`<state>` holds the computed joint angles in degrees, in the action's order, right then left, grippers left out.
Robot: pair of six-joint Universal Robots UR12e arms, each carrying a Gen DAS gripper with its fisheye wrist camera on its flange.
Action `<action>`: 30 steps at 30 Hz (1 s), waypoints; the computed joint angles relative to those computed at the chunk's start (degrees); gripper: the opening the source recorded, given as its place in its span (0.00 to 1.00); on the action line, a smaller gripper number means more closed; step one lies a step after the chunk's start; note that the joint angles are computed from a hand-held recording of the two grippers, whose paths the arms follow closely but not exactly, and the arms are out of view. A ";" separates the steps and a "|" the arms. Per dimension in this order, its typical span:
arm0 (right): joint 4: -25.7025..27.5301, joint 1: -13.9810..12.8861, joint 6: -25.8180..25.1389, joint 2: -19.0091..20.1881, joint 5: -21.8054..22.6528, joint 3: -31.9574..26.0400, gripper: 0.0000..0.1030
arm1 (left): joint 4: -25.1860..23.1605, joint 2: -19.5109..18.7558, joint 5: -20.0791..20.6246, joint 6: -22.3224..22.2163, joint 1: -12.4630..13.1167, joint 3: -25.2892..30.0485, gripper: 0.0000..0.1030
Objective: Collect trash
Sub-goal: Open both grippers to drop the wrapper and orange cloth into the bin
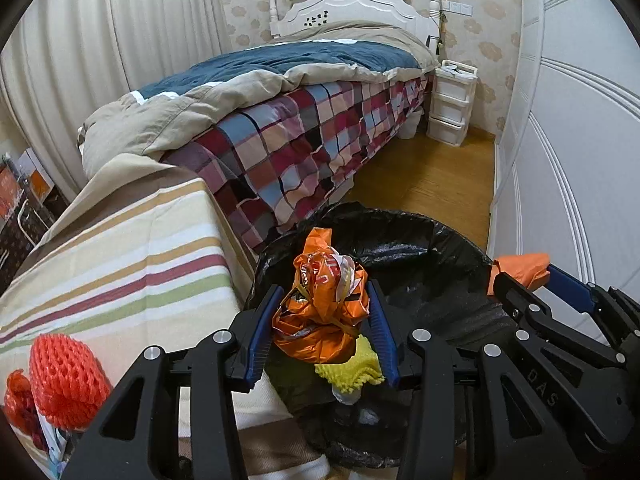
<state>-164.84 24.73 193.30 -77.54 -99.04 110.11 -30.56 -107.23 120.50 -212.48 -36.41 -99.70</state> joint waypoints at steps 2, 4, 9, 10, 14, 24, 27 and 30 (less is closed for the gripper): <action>0.07 -0.13 0.03 0.10 -0.04 -0.14 0.49 | -0.21 -0.12 0.29 -0.10 -0.13 0.18 0.46; 0.18 -0.25 0.03 0.20 0.01 -0.27 0.49 | -0.12 -0.17 0.69 -0.22 -0.21 0.20 0.55; 0.03 -0.37 -0.06 0.37 -0.30 -0.37 0.51 | 0.50 -0.22 1.63 -0.36 -0.25 0.22 0.71; 0.00 -0.43 0.03 0.42 -0.26 -0.42 0.51 | 0.41 -0.24 1.88 -0.48 -0.27 0.27 0.71; -0.52 -0.33 0.37 0.47 -1.05 -0.42 0.58 | 0.39 -0.24 1.93 -0.55 -0.24 0.27 0.74; -0.71 -0.16 1.24 -0.66 -2.34 0.43 0.63 | 0.22 0.64 3.13 -1.87 -0.51 -0.40 0.76; -1.05 0.15 1.20 -1.09 -2.84 0.77 0.65 | 0.54 1.31 4.03 -2.16 -0.76 -1.01 0.77; -1.22 0.58 1.30 -1.61 -2.94 1.13 0.67 | 0.23 2.21 4.67 -2.86 -0.97 -1.71 0.77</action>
<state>-166.06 25.31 194.59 -79.16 -101.98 111.24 -30.32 -105.02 125.16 -215.33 -37.38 -101.41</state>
